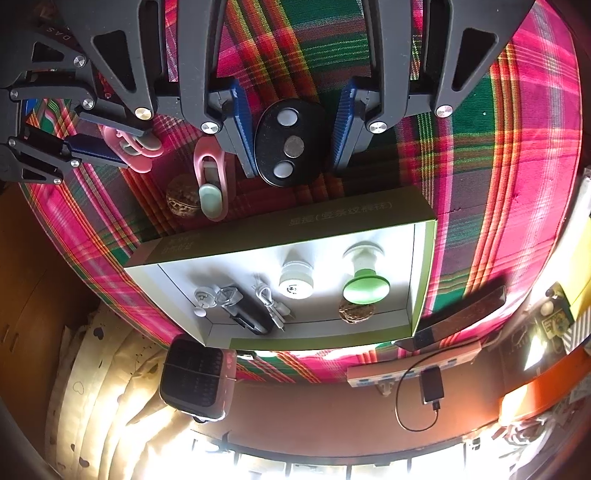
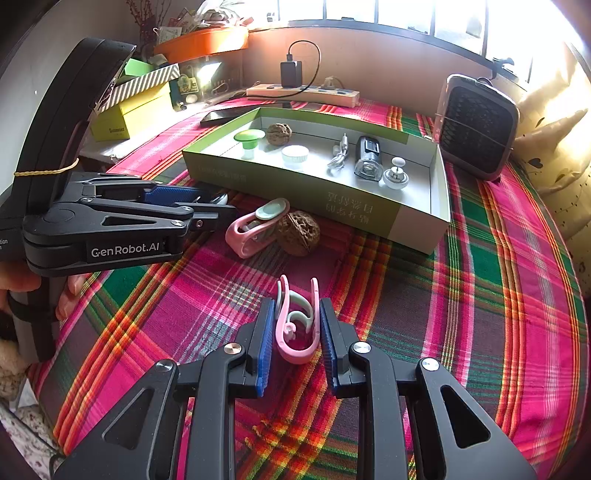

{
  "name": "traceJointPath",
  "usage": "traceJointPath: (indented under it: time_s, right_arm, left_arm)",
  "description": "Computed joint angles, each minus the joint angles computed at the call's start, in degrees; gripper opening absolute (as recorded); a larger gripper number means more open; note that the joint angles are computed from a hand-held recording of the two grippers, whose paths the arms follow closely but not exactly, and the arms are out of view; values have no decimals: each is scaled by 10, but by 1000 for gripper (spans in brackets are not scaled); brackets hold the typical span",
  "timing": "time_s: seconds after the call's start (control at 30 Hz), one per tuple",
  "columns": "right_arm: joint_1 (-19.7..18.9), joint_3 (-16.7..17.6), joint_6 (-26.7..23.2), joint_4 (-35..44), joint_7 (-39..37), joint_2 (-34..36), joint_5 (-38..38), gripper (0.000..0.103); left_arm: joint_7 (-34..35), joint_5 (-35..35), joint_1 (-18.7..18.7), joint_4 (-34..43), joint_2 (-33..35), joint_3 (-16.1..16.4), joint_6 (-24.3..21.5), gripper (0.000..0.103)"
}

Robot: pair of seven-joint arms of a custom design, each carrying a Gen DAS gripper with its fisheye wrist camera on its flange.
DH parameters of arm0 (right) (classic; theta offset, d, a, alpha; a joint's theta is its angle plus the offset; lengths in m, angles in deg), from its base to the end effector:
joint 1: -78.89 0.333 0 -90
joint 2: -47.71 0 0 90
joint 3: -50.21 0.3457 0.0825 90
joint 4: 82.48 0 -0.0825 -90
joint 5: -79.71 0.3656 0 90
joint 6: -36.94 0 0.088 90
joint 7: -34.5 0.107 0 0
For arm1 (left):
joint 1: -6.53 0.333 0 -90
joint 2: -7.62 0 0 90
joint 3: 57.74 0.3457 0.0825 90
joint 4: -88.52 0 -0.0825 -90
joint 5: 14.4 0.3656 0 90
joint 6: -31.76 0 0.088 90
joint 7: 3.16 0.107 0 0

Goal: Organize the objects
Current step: 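Lift and carry the black fob and the pink clip toward the box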

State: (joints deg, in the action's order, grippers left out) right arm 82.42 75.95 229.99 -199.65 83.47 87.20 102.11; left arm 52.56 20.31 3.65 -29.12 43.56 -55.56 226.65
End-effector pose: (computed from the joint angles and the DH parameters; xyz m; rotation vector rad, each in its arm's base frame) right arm 0.5875 0.2451 0.2313 -2.2268 1.1391 -0.4019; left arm 0.6238 -0.0742 0.2414 -1.8061 1.9383 -0.7820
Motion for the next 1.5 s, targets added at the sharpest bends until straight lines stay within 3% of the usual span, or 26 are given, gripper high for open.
traceJointPath:
  time_s: [0.9, 1.37, 1.5]
  right_arm:
    - [-2, 1, -1, 0, 2, 0, -2, 24]
    - [-34, 35, 15, -12, 16, -7, -29, 24]
    - [-41, 42, 23, -10, 26, -8, -39, 24]
  left_arm:
    - [1, -3, 0, -6, -3, 0, 7, 37]
    - [22, -27, -21, -34, -25, 19, 38, 37]
    - [22, -21, 0, -36, -32, 1, 41, 37]
